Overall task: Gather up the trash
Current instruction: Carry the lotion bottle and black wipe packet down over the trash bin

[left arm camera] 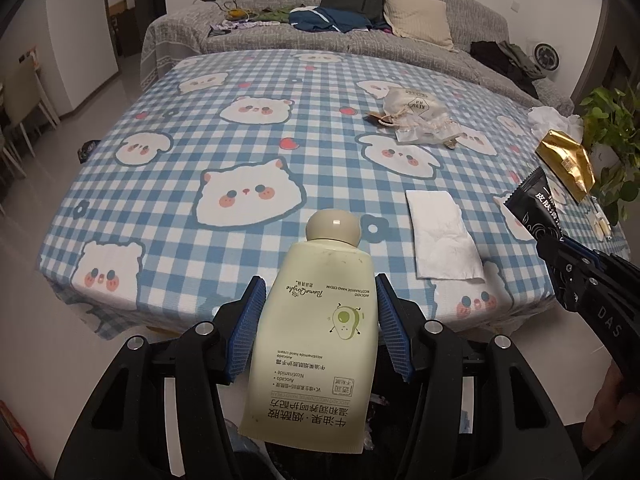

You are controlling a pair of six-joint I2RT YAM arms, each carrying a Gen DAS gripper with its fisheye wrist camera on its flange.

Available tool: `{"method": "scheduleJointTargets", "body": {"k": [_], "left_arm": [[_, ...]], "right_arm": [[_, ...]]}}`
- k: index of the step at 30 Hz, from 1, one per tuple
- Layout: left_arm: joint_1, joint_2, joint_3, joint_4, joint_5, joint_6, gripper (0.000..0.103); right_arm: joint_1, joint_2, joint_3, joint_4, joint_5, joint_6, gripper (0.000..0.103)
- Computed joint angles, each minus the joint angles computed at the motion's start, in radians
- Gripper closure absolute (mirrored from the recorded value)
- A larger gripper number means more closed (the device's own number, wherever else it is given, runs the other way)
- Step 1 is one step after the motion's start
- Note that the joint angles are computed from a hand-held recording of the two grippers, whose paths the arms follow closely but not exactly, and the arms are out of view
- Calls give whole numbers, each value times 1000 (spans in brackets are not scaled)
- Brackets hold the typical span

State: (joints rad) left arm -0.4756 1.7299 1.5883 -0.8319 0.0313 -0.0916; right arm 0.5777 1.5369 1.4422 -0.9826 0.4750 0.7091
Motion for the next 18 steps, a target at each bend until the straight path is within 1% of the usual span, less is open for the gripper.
{"method": "scheduleJointTargets", "body": {"k": [5, 18], "left_arm": [[3, -76, -103, 18, 3, -4, 48], [-5, -252, -318, 46, 14, -20, 48]], "right_arm": [[56, -24, -29, -12, 26, 60, 89], [236, -53, -90, -56, 98, 238, 89]]}}
